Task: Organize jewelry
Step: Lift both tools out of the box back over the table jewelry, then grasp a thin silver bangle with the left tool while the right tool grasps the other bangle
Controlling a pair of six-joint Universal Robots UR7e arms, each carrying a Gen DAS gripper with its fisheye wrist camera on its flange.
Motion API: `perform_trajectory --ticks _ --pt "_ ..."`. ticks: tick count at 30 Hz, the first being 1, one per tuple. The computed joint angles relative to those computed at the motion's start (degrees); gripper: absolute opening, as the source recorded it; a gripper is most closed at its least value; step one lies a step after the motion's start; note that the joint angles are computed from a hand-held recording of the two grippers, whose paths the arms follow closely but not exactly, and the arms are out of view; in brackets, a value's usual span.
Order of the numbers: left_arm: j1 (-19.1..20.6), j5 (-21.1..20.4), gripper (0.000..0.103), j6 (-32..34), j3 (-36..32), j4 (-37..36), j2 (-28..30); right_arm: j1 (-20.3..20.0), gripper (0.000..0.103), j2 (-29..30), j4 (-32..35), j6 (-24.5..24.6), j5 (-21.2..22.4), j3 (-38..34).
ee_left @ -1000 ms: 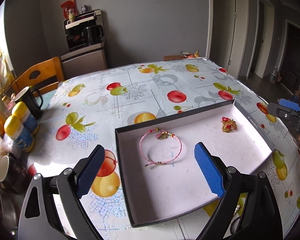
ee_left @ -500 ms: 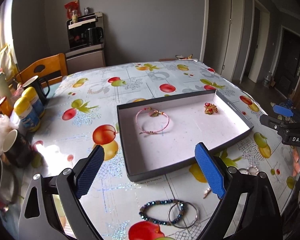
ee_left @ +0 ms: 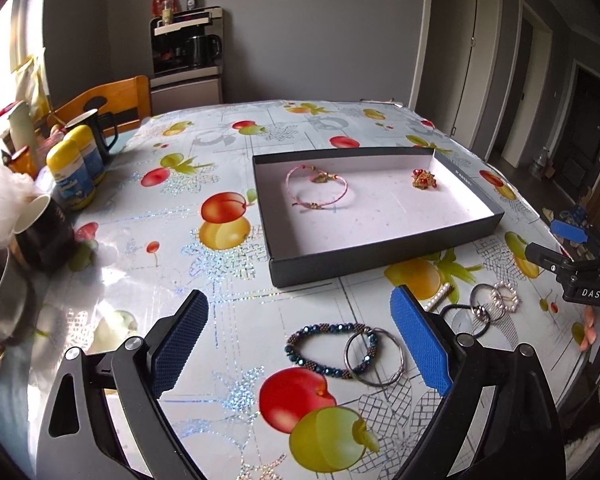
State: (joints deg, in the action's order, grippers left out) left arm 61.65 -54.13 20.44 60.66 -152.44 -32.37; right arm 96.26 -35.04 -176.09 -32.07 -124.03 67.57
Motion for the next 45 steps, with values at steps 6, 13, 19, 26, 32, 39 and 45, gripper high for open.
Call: perform_trajectory --ticks 6,13,19,26,32,39,45 --pt "0.41 0.18 0.094 -0.21 3.26 -0.57 -1.37 -0.84 0.097 -1.82 3.27 2.08 0.84 3.48" --pt "0.7 -1.1 0.094 0.83 6.4 -0.54 -2.76 -1.69 0.097 -4.51 7.68 4.79 5.44 6.98" --pt "0.82 0.23 0.094 1.59 6.23 1.0 -2.16 -1.47 0.097 -5.11 5.48 1.66 6.37 8.98" --pt "0.89 -0.45 0.084 1.66 3.24 4.61 -0.12 -1.75 0.097 -5.28 6.56 2.17 7.55 9.02" --pt "0.15 -2.06 0.084 5.07 3.95 4.39 0.56 -1.67 0.097 -5.23 6.54 1.47 7.8 9.17" --pt "-0.07 0.08 0.084 7.31 2.57 4.68 2.83 -1.92 0.097 -5.65 6.33 1.53 8.12 9.69" --pt "0.55 -2.27 0.06 5.51 1.1 7.29 2.83 -2.11 0.097 -5.22 8.03 1.92 8.74 8.44"
